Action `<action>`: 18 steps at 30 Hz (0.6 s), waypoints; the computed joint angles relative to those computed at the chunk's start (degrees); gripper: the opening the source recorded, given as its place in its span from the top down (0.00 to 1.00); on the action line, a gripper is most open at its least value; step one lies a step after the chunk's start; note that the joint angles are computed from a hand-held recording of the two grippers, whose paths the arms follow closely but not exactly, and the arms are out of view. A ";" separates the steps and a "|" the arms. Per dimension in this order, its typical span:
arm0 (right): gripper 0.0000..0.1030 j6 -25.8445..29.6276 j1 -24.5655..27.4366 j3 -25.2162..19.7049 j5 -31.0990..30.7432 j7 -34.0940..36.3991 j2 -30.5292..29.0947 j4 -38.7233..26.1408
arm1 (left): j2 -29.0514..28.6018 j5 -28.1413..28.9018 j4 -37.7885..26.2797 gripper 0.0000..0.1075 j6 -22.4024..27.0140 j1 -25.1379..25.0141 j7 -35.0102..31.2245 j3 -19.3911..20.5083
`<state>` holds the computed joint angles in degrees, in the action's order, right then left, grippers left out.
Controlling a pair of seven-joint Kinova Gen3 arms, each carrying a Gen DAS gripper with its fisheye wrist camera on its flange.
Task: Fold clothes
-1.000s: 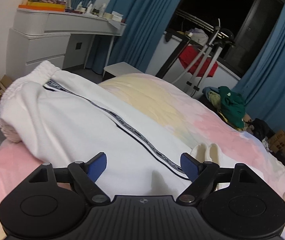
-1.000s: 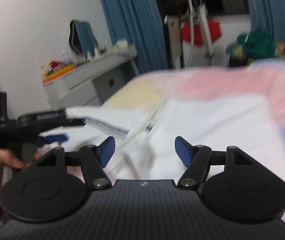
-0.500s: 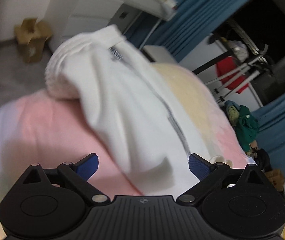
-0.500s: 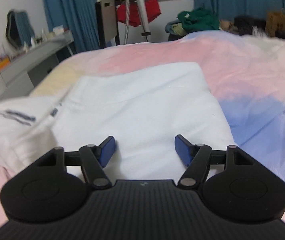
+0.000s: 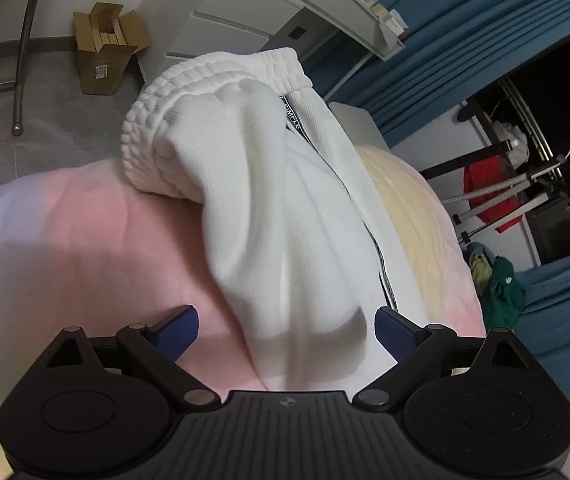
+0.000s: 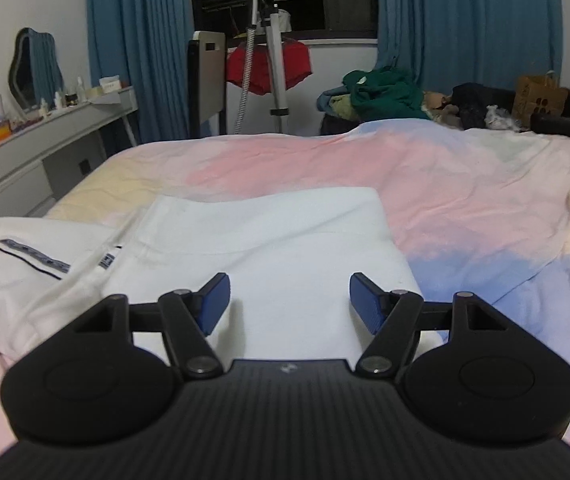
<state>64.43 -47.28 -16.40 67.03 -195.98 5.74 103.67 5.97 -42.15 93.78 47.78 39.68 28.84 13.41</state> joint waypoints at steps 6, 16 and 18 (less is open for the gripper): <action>0.34 1.63 1.43 0.84 -6.48 6.43 2.68 -2.48 | 1.34 -6.22 0.62 0.20 1.24 1.30 9.46 -1.55; 0.33 3.09 -0.18 2.02 -6.35 3.78 0.72 -1.19 | 2.51 -4.29 -0.50 0.60 -1.58 -3.03 5.86 -3.45; 0.31 -0.27 2.10 1.83 -9.16 5.28 0.17 -0.67 | 3.94 -5.96 -3.13 0.72 1.87 -1.57 3.05 -3.25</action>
